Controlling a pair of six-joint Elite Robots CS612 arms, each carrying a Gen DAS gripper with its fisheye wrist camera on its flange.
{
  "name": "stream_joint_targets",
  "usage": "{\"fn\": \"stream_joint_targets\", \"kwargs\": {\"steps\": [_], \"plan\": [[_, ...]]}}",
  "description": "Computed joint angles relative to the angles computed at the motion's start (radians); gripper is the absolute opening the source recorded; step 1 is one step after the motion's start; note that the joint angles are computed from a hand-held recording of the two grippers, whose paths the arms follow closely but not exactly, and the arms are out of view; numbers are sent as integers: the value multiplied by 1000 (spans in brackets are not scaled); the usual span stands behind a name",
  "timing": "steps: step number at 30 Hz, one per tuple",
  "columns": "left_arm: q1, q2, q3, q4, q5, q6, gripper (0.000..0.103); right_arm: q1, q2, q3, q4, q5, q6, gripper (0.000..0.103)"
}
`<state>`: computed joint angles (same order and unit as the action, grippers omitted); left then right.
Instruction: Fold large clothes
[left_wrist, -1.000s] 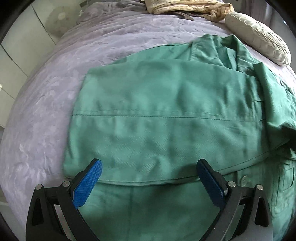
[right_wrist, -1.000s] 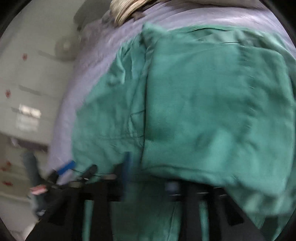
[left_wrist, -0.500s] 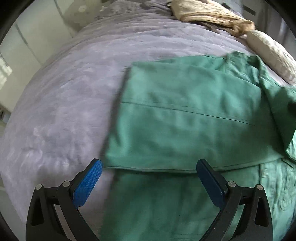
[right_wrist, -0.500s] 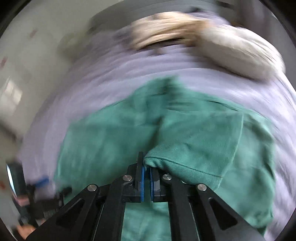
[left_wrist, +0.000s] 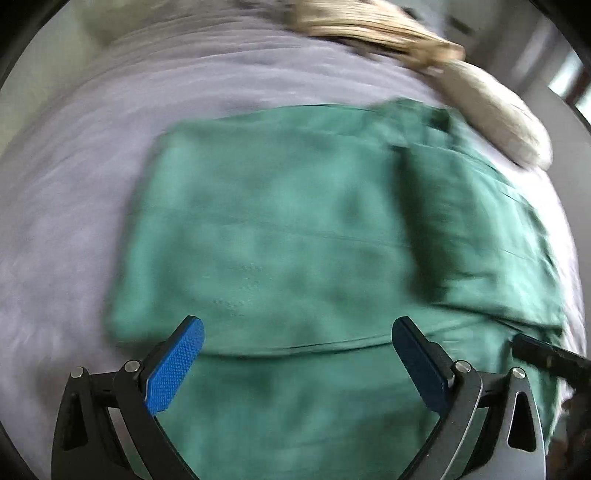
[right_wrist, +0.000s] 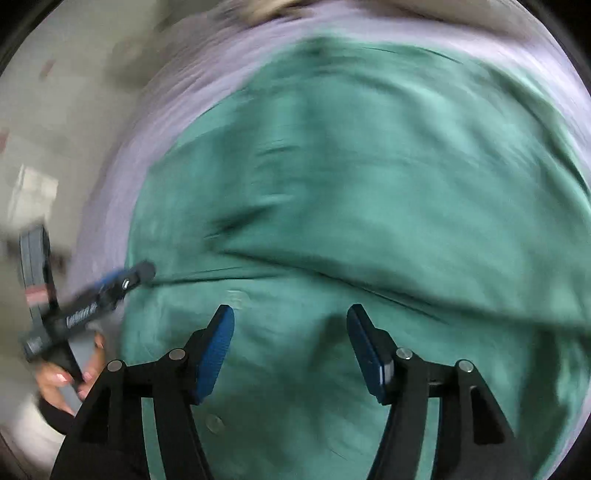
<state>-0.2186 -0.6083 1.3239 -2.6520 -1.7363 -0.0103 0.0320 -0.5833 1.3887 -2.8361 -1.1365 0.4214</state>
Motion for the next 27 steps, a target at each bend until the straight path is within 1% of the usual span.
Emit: {"fn": "stream_joint_targets", "kwargs": {"steps": [1, 2, 3, 4, 6, 7, 8, 10, 11, 12, 14, 15, 17, 18, 20, 22, 24, 25, 26, 27], "plan": [[-11, 3, -2, -4, -7, 30, 102, -21, -7, 38, -55, 28, 81, 67], [-26, 7, -3, -12, -6, 67, 102, -36, -25, 92, -115, 41, 149, 67], [-39, 12, -10, -13, -1, 95, 102, -55, -28, 127, -182, 55, 228, 67], [-55, 22, -23, -13, 7, 121, 102, -65, -27, 144, -228, 63, 274, 67], [-72, 40, -45, -23, 21, 121, 102, -86, -23, 175, -323, 74, 369, 67], [-80, 51, -61, -33, 41, 108, 102, -94, -20, 187, -370, 78, 414, 67], [-87, 62, -77, -45, 81, 89, 102, -101, -18, 195, -398, 77, 439, 67], [-95, 78, -98, -74, 184, 35, 102, -113, -18, 210, -438, 63, 479, 67], [-91, 86, -111, -75, 233, -11, 102, -117, -15, 214, -460, 56, 504, 67], [-82, 92, -125, -60, 248, -52, 102, -121, -13, 220, -487, 47, 533, 67], [-49, 99, -150, 1, 225, -141, 102, -131, -10, 237, -542, 39, 581, 67], [-39, 99, -155, 21, 239, -171, 102, -135, -3, 239, -571, 37, 612, 67], [-14, 95, -155, 30, 212, -194, 102, -145, 11, 245, -624, 48, 669, 67], [-7, 91, -154, 33, 193, -196, 102, -149, 18, 245, -644, 60, 695, 67], [2, 86, -153, 36, 157, -171, 102, -155, 22, 248, -655, 74, 711, 67], [6, 86, -155, 41, 110, -128, 102, -152, 21, 239, -628, 76, 686, 67], [3, 95, -174, 72, 56, -93, 102, -152, 13, 236, -597, 79, 652, 67], [-4, 96, -177, 79, 47, -88, 101, -153, 8, 238, -593, 81, 632, 63], [-9, 98, -179, 78, 44, -78, 88, -151, 4, 238, -603, 73, 613, 34], [-17, 97, -179, 83, 52, -66, 75, -149, 0, 234, -594, 57, 588, 14]]}}
